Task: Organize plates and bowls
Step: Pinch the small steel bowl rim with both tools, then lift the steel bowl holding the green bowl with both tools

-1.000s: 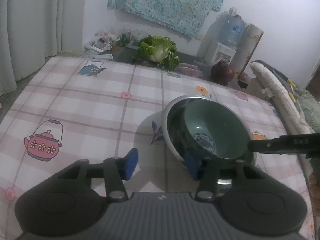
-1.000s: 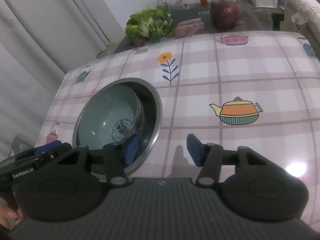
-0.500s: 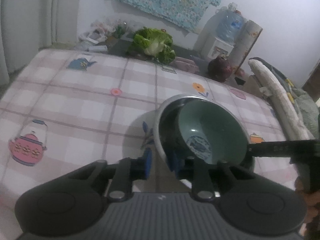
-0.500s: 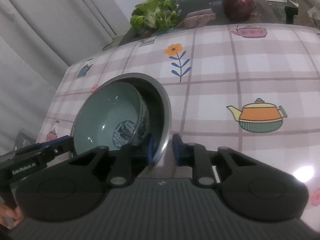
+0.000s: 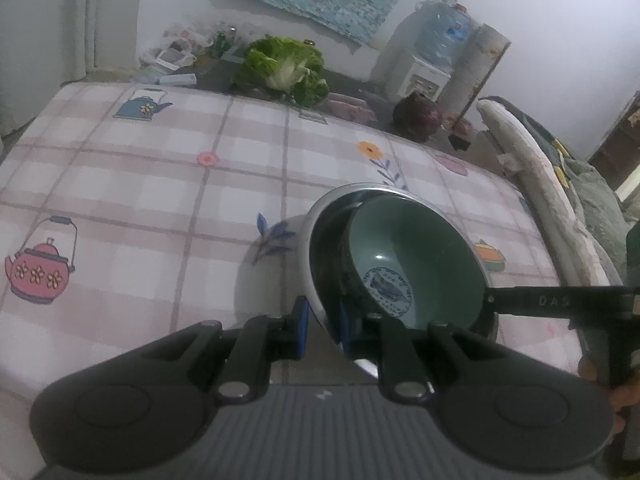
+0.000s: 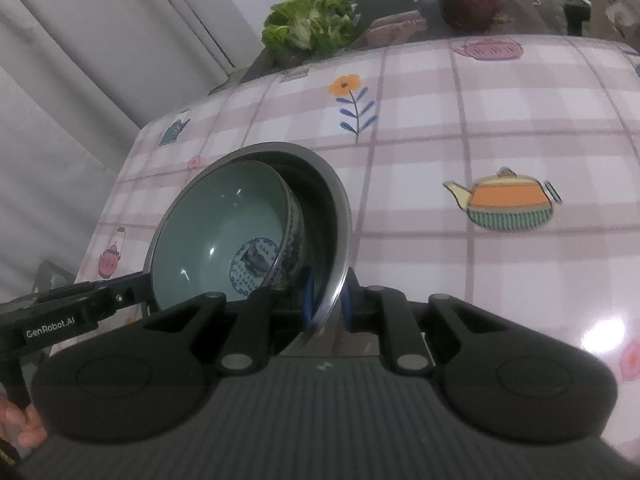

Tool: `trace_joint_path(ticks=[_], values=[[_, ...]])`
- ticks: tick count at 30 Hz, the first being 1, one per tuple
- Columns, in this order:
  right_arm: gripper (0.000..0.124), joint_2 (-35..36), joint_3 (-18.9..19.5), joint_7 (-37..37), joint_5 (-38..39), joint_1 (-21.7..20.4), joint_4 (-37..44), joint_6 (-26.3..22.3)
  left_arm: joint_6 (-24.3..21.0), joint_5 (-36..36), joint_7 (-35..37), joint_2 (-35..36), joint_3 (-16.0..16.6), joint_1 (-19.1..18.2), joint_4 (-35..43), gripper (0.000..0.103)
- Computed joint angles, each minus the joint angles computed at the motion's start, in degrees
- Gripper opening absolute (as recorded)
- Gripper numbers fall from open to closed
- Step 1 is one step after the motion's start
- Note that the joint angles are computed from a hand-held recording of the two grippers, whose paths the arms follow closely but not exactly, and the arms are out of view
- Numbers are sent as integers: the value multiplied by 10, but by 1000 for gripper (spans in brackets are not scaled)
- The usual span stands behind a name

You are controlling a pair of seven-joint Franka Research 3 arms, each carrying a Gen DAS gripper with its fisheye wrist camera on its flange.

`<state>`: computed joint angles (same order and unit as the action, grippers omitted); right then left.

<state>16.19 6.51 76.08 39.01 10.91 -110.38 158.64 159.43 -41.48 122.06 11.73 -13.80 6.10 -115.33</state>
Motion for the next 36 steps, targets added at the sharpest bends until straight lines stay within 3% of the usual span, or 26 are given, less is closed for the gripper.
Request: trace_joint_path(ticks=[6,11,20,33,36], values=[[15,-31,2,-14,29,-4,-39,2,-1,-28,31,-16,-2,-3,-16,18],[15,-32,-3,-9,30,3,-40,8,-3,14,1,-7,11,-15,-8,18],[16,-16,4,-16,69,-7,-27,11,14,51,-16,19,-2,-8,11,18],[14,6,6,7,63,-7,-9,19,22,106,-59,53,-20,7,38,21],[14,6,10,0,71,-11,-10,23,23,115,-66,55,-26,12,40,17]])
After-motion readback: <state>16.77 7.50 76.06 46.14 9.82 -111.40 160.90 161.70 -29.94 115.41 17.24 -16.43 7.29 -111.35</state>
